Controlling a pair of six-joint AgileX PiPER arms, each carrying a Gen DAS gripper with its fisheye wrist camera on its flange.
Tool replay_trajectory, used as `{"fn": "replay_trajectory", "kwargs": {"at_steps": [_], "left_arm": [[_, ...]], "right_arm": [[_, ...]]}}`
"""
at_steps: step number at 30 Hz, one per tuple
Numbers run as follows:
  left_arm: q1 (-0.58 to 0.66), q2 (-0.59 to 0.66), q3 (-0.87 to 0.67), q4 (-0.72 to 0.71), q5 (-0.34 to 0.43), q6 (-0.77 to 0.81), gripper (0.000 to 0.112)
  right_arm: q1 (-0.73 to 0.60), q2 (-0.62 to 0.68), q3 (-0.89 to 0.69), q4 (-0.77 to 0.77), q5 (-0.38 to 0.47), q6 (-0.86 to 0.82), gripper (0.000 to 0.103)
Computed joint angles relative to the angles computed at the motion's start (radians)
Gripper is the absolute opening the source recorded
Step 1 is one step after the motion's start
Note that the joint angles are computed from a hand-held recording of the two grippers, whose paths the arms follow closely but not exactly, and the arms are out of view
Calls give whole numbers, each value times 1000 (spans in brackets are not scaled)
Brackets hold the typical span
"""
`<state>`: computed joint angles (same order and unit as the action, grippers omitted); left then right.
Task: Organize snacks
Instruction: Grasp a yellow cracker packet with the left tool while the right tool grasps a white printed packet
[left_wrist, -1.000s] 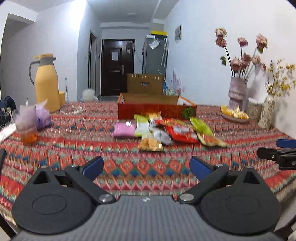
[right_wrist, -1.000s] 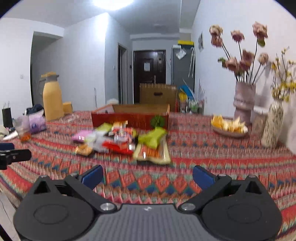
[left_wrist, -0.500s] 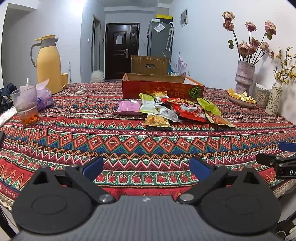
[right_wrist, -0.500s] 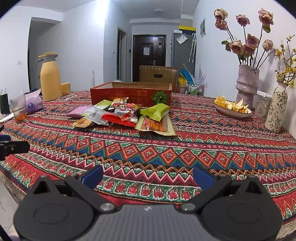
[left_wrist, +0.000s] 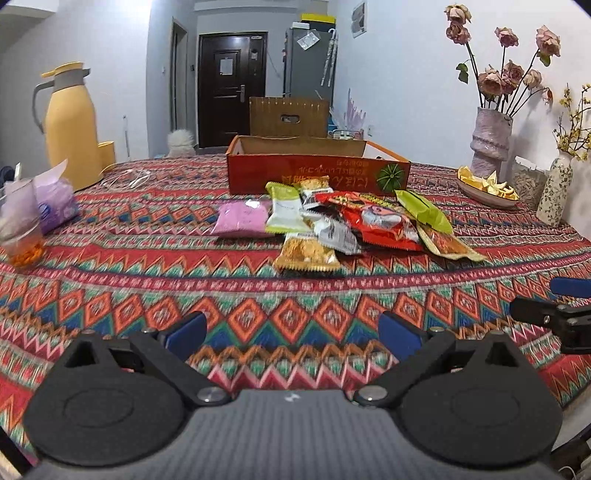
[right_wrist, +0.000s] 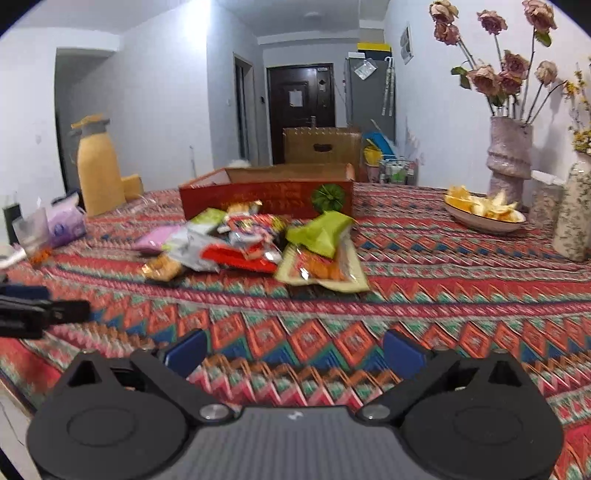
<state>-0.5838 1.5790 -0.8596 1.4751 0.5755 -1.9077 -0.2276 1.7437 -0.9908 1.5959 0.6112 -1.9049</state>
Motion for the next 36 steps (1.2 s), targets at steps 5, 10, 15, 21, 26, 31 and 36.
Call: {"fn": "replay_trajectory", "kwargs": {"at_steps": [5, 10, 15, 21, 26, 31, 36], "left_arm": [[88, 80, -97, 5, -77, 55, 101], [164, 108, -130, 15, -132, 65, 101], [226, 111, -133, -37, -141, 121, 101], [269, 131, -162, -82, -142, 182, 101], [272, 190, -243, -141, -174, 273, 101], [253, 287, -380, -244, -164, 415, 101], [247, 326, -459, -345, -196, 523, 98]], "right_arm": [[51, 68, -150, -112, 53, 195, 77], [143, 178, -361, -203, 114, 346, 74], [279, 399, -747, -481, 124, 687, 67], [376, 665, -1196, -764, 196, 1048, 59], [377, 641, -1099, -776, 114, 996, 51], [339, 655, -1124, -757, 177, 975, 41], [269, 584, -1013, -581, 204, 859, 39]]}}
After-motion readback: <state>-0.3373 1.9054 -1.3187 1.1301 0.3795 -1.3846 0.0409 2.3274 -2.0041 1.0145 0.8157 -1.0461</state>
